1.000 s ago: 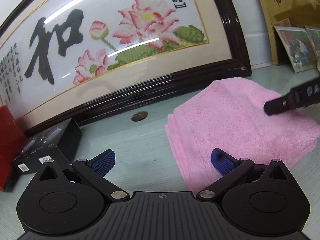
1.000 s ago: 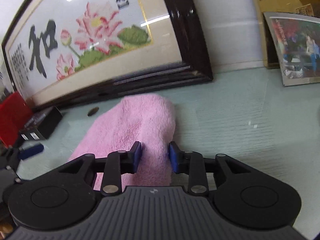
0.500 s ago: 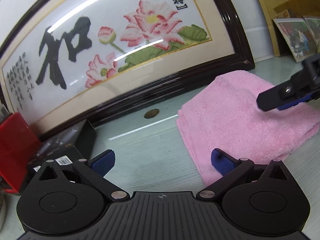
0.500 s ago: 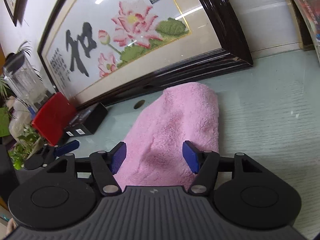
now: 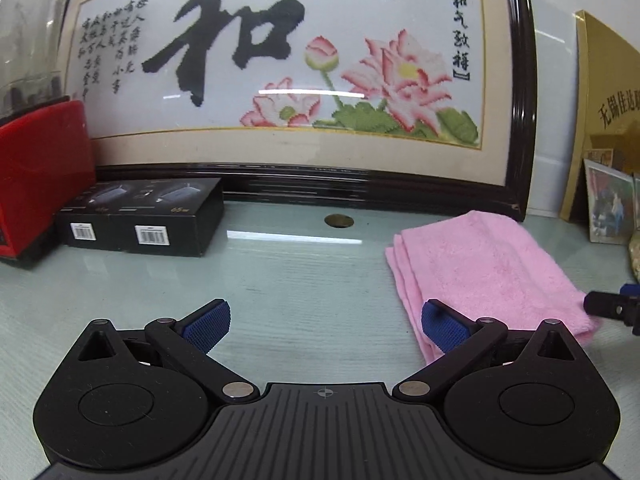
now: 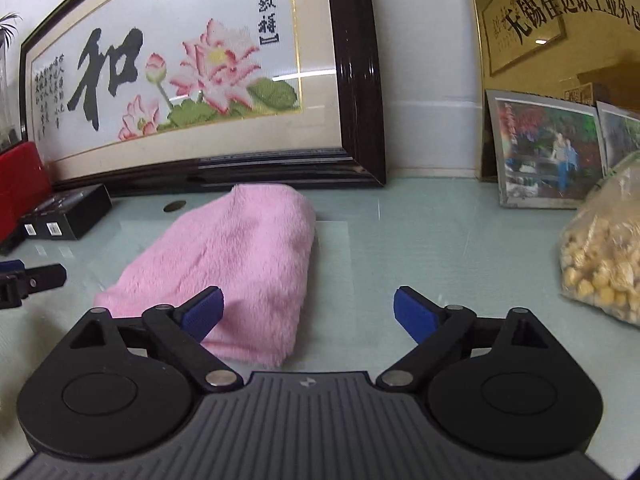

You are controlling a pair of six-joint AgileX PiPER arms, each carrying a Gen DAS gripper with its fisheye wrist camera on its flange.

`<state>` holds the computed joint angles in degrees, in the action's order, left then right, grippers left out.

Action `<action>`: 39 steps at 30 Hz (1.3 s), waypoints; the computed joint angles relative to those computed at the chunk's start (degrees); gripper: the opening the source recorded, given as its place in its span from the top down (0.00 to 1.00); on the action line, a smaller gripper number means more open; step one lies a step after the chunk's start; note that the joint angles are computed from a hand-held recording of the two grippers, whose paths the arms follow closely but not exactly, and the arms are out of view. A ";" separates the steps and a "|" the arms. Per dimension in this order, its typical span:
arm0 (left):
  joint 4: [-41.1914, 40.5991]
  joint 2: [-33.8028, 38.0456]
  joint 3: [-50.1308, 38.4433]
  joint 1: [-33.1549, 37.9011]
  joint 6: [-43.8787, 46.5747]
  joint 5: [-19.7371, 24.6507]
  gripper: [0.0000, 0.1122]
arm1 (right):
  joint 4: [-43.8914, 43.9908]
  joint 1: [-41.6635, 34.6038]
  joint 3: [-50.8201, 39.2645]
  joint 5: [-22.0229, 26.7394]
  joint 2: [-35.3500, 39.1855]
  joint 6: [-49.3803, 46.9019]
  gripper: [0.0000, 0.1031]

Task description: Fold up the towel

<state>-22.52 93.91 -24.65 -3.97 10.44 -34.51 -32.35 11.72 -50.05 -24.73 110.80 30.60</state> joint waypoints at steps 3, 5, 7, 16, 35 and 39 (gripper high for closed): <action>-0.41 -0.38 1.24 -1.52 1.30 0.81 0.08 | 0.89 -0.61 4.49 -2.10 -2.01 -1.31 0.01; -4.83 -0.38 1.88 -4.42 5.16 0.91 0.08 | 2.16 -0.43 6.70 -1.57 -2.83 -2.82 0.01; -10.93 -0.12 2.36 -7.61 9.03 -0.48 0.08 | 2.83 -0.19 7.94 -0.63 -3.46 -3.15 0.01; -29.55 1.11 1.35 -16.75 16.65 1.91 0.08 | 30.73 5.71 12.79 4.85 -7.19 -29.42 0.00; -36.04 0.64 1.85 -21.01 18.01 0.70 0.08 | 46.96 9.80 16.02 2.48 -8.63 -38.92 0.00; -35.59 0.52 2.07 -21.17 17.81 0.76 0.08 | 47.81 10.03 16.08 2.33 -8.60 -39.36 0.00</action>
<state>-58.11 94.43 -22.58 -25.13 28.26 -33.75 15.46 21.75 -33.97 -22.40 102.20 -8.77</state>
